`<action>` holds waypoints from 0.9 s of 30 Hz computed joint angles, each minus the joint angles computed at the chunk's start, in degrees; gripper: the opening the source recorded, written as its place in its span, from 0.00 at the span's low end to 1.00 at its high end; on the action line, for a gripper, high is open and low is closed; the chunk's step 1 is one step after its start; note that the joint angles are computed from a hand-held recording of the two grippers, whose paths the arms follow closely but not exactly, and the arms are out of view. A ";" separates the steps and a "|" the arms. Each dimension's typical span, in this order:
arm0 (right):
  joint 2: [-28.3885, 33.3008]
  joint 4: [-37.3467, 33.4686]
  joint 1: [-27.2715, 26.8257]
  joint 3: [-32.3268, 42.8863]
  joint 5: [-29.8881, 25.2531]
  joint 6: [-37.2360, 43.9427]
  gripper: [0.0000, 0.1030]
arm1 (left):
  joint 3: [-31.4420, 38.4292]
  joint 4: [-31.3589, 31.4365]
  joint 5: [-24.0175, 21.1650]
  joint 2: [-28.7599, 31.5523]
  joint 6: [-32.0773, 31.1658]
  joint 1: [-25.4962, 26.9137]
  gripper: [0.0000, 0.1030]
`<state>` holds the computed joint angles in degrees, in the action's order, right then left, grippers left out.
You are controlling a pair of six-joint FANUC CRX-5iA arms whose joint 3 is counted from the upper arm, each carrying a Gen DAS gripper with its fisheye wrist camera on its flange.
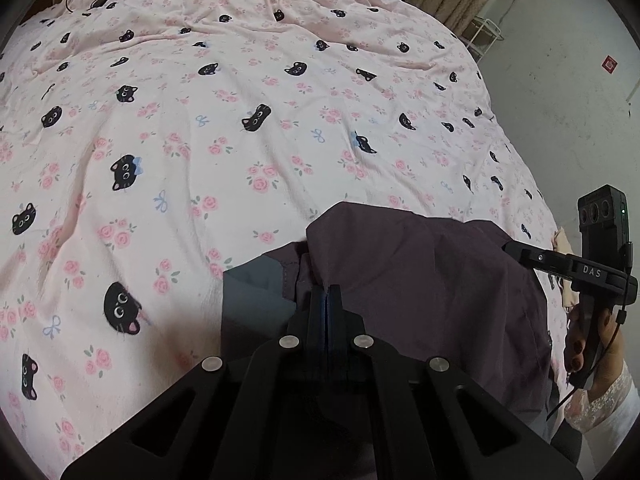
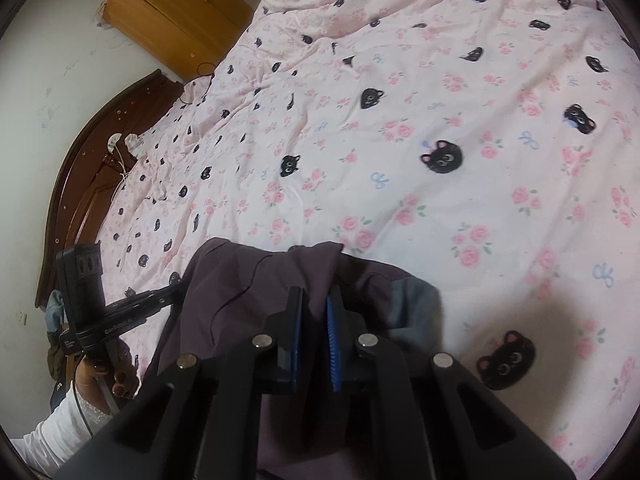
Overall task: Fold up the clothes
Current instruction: 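Grasp the jacket edge with the left tool while the right tool grasps beside it, then lift the held jacket off the duvet with both tools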
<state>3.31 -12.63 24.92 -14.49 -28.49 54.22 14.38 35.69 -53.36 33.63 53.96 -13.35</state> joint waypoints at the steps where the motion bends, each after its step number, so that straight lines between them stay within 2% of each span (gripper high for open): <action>1: -0.16 0.10 -0.06 -0.31 -0.06 -0.03 0.08 | -0.36 -0.23 0.14 -0.09 0.00 0.02 0.00; 6: 0.10 1.53 -0.02 -1.31 -0.50 -1.75 0.07 | -3.27 1.83 1.58 -0.92 -0.57 0.52 0.00; 10: 0.11 0.86 -0.25 -1.56 -0.65 -1.21 0.08 | -3.83 1.04 2.31 -1.90 -1.53 0.25 0.00; 12: -1.19 4.82 0.82 -2.95 0.34 -4.33 0.13 | -5.45 3.27 2.98 -3.29 -3.36 0.55 0.00; 13: -2.26 8.69 1.79 -4.25 1.18 -7.37 0.18 | -6.76 5.09 3.66 -4.31 -4.77 0.72 0.00; 15: -4.51 17.15 3.92 -6.84 2.20 -13.19 0.38 | -9.90 8.99 5.39 -6.61 -8.76 0.84 0.00; 16: -5.92 22.31 5.21 -8.51 2.87 -16.85 0.53 | -11.68 11.37 6.23 -7.97 -11.32 0.87 0.00; 17: -7.17 25.30 6.23 -9.66 3.60 -18.52 0.57 | -12.94 13.32 6.56 -8.92 -13.41 0.87 0.00; 19: -8.91 28.37 8.00 -10.70 4.36 -19.04 0.57 | -14.82 16.85 6.12 -10.39 -16.89 0.66 0.01; 21: -9.19 27.78 9.71 -9.69 3.49 -15.99 0.57 | -14.86 16.89 4.80 -10.70 -17.66 0.19 0.01; 23: -8.20 24.27 11.22 -7.15 1.44 -10.40 0.57 | -14.44 15.16 3.97 -10.66 -17.15 -0.46 0.01; 27: -5.12 18.78 12.74 -3.49 -2.68 -3.63 0.57 | -13.72 7.54 2.85 -9.92 -12.14 -1.26 0.01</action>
<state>-1.81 6.15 37.66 -17.97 -31.17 50.59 0.66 43.23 -50.51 23.71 41.81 -14.61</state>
